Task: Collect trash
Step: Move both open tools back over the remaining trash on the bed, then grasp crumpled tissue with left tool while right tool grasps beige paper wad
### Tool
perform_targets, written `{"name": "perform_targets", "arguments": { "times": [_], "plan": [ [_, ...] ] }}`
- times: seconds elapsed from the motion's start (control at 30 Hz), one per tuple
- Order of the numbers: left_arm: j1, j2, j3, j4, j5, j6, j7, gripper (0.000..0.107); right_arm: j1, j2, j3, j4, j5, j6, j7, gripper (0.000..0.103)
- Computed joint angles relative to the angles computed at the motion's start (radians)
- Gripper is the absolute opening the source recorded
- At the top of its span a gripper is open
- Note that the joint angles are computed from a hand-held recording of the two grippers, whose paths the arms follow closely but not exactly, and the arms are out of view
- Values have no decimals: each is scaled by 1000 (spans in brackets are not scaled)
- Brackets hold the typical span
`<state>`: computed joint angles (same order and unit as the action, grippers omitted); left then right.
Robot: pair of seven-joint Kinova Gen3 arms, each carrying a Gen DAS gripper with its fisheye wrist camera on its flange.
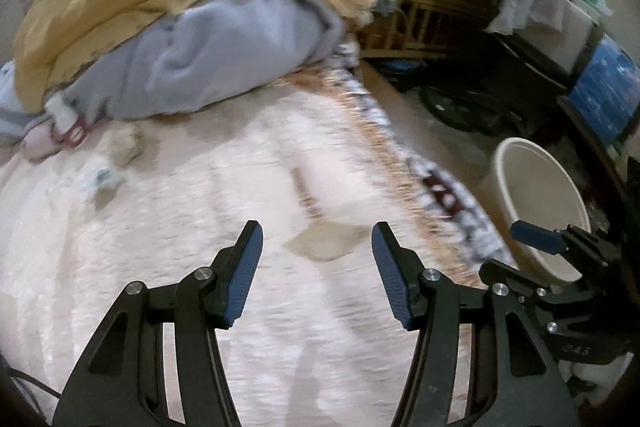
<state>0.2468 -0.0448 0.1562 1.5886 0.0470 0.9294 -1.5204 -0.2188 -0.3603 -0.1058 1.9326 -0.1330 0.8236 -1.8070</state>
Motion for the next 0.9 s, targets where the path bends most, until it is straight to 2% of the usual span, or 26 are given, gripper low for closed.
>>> {"name": "perform_targets", "arguments": {
  "times": [0.23,0.37,0.5,0.63,0.73,0.9],
  "plan": [
    [-109,-20,-105,57,91,-7,-110,55,-67,129,-61,-67,-10,-46,-9,70],
    [-189,0,-148,68,114,-33,-150,55,-109,216,-85,-119,11,-65,-10,70],
    [-265,53,-181,45,180,-51,-219,56,-148,299,-91,-173,33,-78,-4,70],
    [-315,128,-178,4,182,-92,-224,56,-169,383,-78,-234,12,-87,38,70],
    [-354,191,-163,-25,221,-125,-243,56,-175,441,-72,-294,-3,-76,71,70],
    [-355,262,-142,-60,192,-159,-245,56,-189,542,-64,-417,1,-51,97,70]
  ]
}}
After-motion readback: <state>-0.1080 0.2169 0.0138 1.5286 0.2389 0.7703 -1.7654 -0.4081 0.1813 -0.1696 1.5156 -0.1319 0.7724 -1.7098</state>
